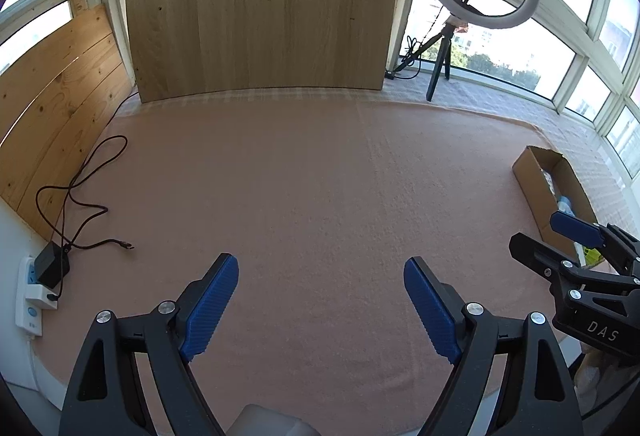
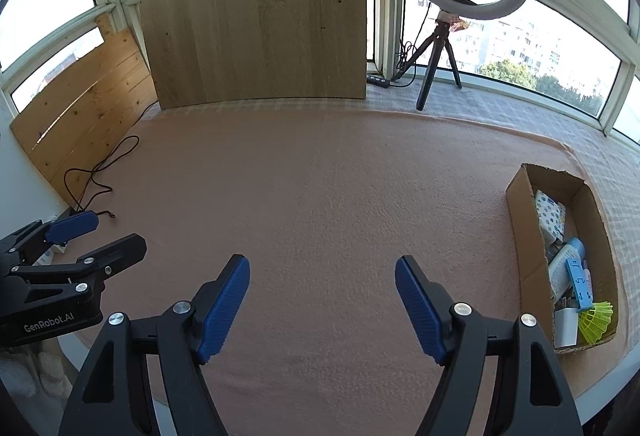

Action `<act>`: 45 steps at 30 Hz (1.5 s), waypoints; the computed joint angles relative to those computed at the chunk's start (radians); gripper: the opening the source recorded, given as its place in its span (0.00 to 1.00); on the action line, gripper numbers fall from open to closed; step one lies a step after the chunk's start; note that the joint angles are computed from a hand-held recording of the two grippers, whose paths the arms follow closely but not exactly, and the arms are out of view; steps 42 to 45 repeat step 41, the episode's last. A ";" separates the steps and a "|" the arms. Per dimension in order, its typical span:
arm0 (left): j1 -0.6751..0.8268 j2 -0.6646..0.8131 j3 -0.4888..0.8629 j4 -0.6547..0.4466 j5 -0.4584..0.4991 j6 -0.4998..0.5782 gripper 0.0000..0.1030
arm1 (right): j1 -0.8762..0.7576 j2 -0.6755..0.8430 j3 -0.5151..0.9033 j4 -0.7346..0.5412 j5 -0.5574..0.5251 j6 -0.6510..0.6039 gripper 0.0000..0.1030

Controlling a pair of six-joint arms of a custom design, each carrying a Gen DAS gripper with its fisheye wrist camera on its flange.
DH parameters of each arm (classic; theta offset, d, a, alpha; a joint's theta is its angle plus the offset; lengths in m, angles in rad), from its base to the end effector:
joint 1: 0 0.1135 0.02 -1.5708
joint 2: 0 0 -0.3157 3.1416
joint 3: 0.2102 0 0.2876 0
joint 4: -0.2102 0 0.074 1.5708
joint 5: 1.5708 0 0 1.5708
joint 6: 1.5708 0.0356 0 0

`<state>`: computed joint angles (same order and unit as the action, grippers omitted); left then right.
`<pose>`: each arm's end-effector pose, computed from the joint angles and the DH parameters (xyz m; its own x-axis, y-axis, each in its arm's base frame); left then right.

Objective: Organize objects

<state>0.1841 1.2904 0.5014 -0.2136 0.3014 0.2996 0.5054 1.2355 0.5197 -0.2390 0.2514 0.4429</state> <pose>0.2295 0.0320 0.1685 -0.7970 0.1383 -0.5880 0.2276 0.9704 -0.0802 0.2059 0.1038 0.1838 -0.7923 0.0360 -0.6090 -0.0040 0.9979 0.0642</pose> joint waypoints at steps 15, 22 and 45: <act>-0.023 -0.014 0.004 -0.001 -0.008 -0.025 0.86 | -0.016 0.000 -0.002 0.004 -0.013 -0.013 0.70; -0.030 -0.014 0.004 -0.002 -0.010 -0.025 0.86 | -0.022 -0.002 -0.004 0.001 -0.014 -0.013 0.70; -0.052 0.000 -0.001 0.025 -0.019 -0.026 0.86 | -0.038 -0.001 -0.019 0.010 -0.025 -0.021 0.70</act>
